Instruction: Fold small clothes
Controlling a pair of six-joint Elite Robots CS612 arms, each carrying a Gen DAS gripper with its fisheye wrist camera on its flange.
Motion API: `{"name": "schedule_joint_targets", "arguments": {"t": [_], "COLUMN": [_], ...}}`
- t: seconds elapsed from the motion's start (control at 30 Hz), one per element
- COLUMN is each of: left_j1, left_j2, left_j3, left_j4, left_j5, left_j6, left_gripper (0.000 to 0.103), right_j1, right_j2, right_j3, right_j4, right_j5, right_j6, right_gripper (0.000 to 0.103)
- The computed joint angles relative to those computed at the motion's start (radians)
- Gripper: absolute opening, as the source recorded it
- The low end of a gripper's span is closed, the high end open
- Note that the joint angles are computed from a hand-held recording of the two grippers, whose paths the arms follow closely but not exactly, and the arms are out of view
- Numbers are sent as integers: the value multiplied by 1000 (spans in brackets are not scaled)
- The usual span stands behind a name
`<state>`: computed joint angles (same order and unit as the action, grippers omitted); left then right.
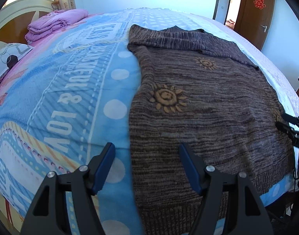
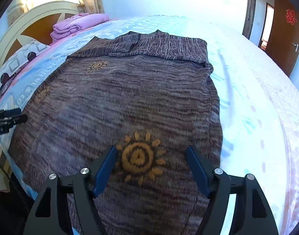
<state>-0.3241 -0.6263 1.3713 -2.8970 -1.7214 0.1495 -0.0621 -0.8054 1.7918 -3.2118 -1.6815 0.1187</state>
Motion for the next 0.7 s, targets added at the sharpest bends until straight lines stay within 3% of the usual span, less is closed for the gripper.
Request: {"name": "schedule_joint_targets", "arguments": {"t": [0.5,0.7], "left_j1": [-1,15], "left_j2": [-21,-35], "left_j3": [36,60], "left_j4": [16,33], "left_j5": [0,-51], "left_j6": [9,-2], "left_gripper": [71,71], "right_j1": [12,12], "right_j2": [-30,-54], "right_j3": [71,110], "right_j4": [-29,-27], "right_j5": [-25,-10], "right_j6": [20,42], "right_gripper": [74,74]}}
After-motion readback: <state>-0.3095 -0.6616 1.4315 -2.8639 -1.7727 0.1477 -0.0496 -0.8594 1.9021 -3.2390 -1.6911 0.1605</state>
